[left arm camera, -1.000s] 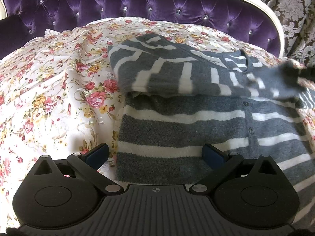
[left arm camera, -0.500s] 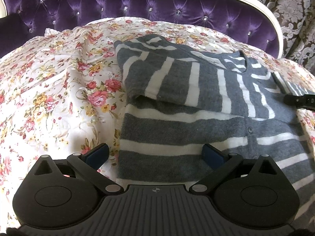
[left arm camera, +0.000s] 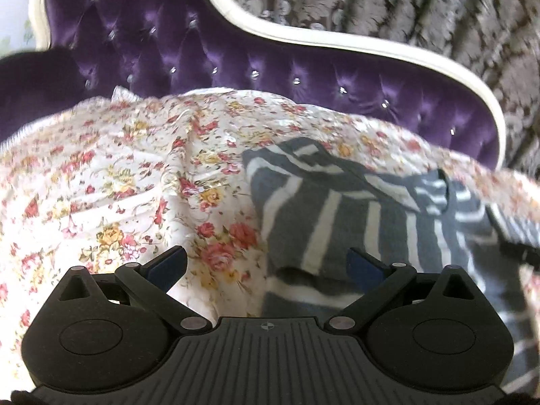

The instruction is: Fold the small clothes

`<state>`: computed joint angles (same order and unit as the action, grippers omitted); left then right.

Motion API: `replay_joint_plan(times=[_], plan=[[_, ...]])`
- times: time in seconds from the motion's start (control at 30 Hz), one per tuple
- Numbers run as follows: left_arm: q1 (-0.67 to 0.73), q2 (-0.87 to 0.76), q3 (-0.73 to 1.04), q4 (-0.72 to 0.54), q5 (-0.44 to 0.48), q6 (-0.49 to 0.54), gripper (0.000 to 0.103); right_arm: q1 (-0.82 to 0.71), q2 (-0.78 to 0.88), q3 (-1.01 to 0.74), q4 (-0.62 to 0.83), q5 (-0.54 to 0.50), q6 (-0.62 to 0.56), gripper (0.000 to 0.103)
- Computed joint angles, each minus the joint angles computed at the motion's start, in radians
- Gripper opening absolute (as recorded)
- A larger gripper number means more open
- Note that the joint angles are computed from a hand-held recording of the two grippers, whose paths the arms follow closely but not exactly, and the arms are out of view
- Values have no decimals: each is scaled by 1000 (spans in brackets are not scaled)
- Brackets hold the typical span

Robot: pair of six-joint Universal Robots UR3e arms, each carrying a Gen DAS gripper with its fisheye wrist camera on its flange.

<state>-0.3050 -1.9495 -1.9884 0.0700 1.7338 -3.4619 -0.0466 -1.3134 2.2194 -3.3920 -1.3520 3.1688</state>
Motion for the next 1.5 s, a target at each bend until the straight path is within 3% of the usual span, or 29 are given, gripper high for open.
replay_joint_plan(times=[0.07, 0.1, 0.13, 0.27, 0.5, 0.67, 0.7, 0.73, 0.77, 0.87, 0.97, 1.2, 1.33, 1.43, 1.5], plan=[[51, 16, -25, 20, -77, -17, 100, -3, 17, 4, -16, 12, -20, 58], [76, 25, -38, 28, -121, -24, 94, -9, 25, 11, -31, 23, -29, 58], [103, 32, -48, 29, -168, -34, 82, -15, 30, 18, -42, 33, -33, 58], [178, 43, -31, -32, -302, -36, 72, -41, 22, 18, -19, 88, -17, 58], [101, 3, 45, -89, -179, 7, 71, -50, 1, 0, 36, 142, -27, 58], [107, -74, 187, -191, -208, -17, 69, -34, -7, 2, 49, 116, -58, 58], [106, -86, 200, -197, -206, -22, 49, -39, -10, 2, 57, 122, -57, 58], [106, -95, 192, -172, -205, -29, 12, -46, -13, 2, 68, 132, -52, 58], [105, -97, 176, -146, -198, -40, 6, -51, -16, 0, 78, 139, -48, 58], [99, -87, 124, -83, -150, -63, 6, -54, -21, -6, 101, 151, -51, 58], [75, -95, 126, -101, -40, -64, 0, -42, -19, -24, 145, 141, -69, 58], [86, -43, 87, -106, -25, -36, 5, -39, -13, -40, 193, 129, -56, 59], [60, 15, 12, -43, 7, -42, 54, -56, -25, -27, 194, 155, -47, 73], [18, 55, -20, -38, 44, -54, 73, -57, -24, -32, 200, 157, -46, 76], [-15, 78, -29, -53, 70, -55, 78, -55, -21, -36, 204, 158, -45, 79]])
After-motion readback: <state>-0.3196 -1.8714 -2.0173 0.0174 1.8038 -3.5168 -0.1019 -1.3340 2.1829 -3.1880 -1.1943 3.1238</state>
